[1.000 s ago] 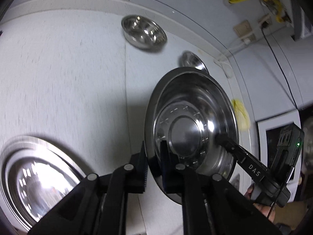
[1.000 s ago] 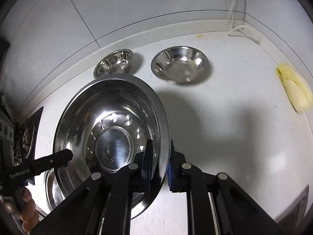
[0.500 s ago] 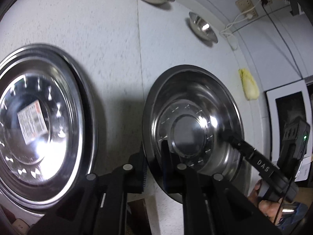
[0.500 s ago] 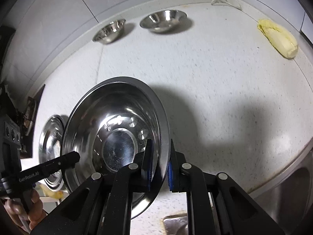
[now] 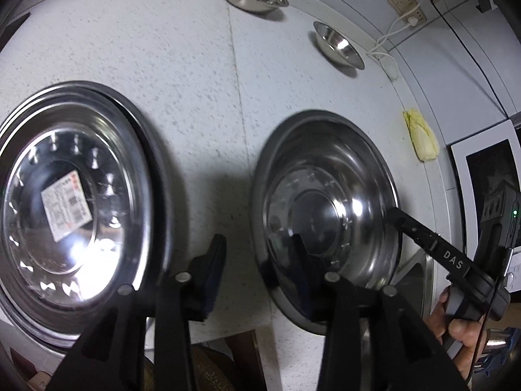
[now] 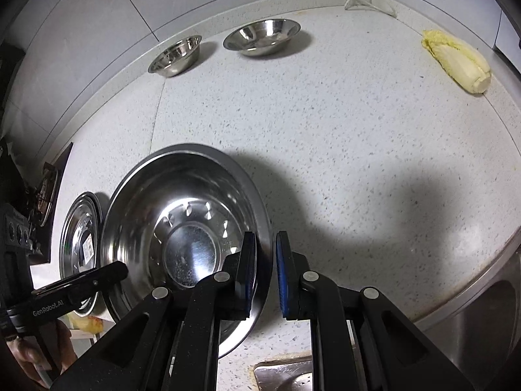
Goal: Organize plates and bowls
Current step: 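Carry the large bowl with both grippers, lower it beside the plates, open, then close both grippers on the rim of the medium steel bowl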
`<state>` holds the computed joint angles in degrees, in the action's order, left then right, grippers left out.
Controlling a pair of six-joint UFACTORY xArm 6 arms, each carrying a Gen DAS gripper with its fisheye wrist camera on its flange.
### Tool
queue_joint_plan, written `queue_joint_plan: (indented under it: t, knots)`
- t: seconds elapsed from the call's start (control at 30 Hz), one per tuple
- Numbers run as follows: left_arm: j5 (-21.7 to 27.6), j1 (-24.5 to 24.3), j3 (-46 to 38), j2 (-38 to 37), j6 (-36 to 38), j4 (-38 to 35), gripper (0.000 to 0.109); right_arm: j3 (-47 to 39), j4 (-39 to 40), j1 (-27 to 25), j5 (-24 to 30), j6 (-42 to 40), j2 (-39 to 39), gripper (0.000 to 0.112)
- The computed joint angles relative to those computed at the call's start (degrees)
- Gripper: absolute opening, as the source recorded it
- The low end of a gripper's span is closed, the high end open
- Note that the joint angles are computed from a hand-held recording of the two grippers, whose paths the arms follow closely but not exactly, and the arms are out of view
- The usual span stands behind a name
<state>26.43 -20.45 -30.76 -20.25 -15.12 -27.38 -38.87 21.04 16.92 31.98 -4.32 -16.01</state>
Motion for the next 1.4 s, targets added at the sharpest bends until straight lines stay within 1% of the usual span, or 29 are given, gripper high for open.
queue_joint_plan:
  t: [0.13,0.2,0.27,0.33,0.43,0.5,0.53,0.57,0.63,0.7,0.73,0.77,0.87,0.93,1.0,1.07,1.13,1.23,1.3,1.33,1.37,1.4]
  knots:
    - [0.14,1.78,0.79,-1.37,-0.56,1.16,0.042,-0.04,-1.03,-0.05,-0.5,0.28,-0.01,0.014]
    - [0.23,2.77,1.29,-2.32,-0.68,2.28,0.042,-0.49,-0.97,-0.21,-0.92,-0.09,0.32,0.019]
    - [0.52,3.72,1.3,-2.95,-0.73,2.72,0.042,-1.24,-0.92,-0.52,-1.42,-0.74,0.98,0.028]
    - [0.92,4.57,0.74,-3.17,-0.48,2.9,0.042,-2.01,-1.1,-0.58,-1.75,-1.15,1.54,0.03]
    - [1.62,5.22,-2.07,-1.44,-0.38,2.98,0.042,-4.05,-0.53,-1.1,-1.89,-2.96,3.27,0.031]
    - [2.48,5.6,-5.54,1.29,1.47,1.57,0.042,-6.43,-1.22,-1.5,-1.91,-3.04,5.15,0.033]
    - [2.52,5.73,-7.59,2.97,1.53,1.58,0.042,-8.07,-1.62,-1.78,-2.03,-3.13,6.42,0.037]
    - [2.41,5.91,-10.88,5.67,1.85,1.03,0.042,-9.85,-2.3,-2.04,-2.26,-3.13,7.83,0.042]
    - [2.13,6.08,-15.9,9.81,3.78,-0.52,0.042,-15.25,-3.73,-2.56,-2.1,-3.59,12.09,0.05]
    - [2.12,6.44,-23.26,16.04,4.18,-0.12,0.042,-21.75,-3.56,-3.31,-1.37,-4.52,17.47,0.051]
    - [2.55,6.62,-27.09,19.31,5.26,-1.09,0.042,-24.92,-3.02,-3.66,-0.59,-5.03,20.06,0.051]
    - [3.85,6.96,-32.62,23.95,5.95,-1.84,0.042,-28.83,-2.29,-4.11,0.41,-5.52,23.32,0.051]
    - [6.39,7.25,-44.87,34.09,6.57,-2.38,0.042,-39.83,-3.42,-5.18,2.69,-3.18,32.61,0.051]
    - [7.27,7.33,-52.75,40.69,5.24,-0.67,0.042,-46.46,-3.66,-5.82,3.92,-2.24,38.18,0.051]
    - [10.15,7.75,-61.85,48.04,3.25,0.39,0.042,-52.95,-5.05,-6.4,5.41,0.12,43.66,0.051]
    - [12.82,8.24,-68.98,53.71,2.41,0.5,0.042,-57.42,-4.49,-7.02,6.45,0.92,47.45,0.051]
    - [13.91,8.47,-74.35,57.95,0.27,2.8,0.042,-62.57,-3.29,-7.61,8.06,1.63,51.67,0.051]
    - [16.04,8.96,-82.23,63.78,0.33,1.51,0.042,-67.22,-2.02,-7.96,9.27,1.96,55.73,0.051]
    - [17.94,8.99,-87.3,67.38,-1.12,2.88,0.042,-69.35,-0.33,-8.06,9.92,0.74,57.66,0.05]
    - [18.8,8.97,-89.21,68.82,-1.75,3.4,0.042,-69.94,-0.37,-7.99,9.98,0.71,58.24,0.048]
    - [19.73,9.06,-90.87,70.17,-1.72,3.12,0.042,-70.77,-0.89,-7.83,10.12,0.92,59.01,0.039]
    - [20.62,9.1,-92.51,71.52,-1.58,2.68,0.041,-71.58,-0.74,-7.74,10.24,0.69,59.74,0.034]
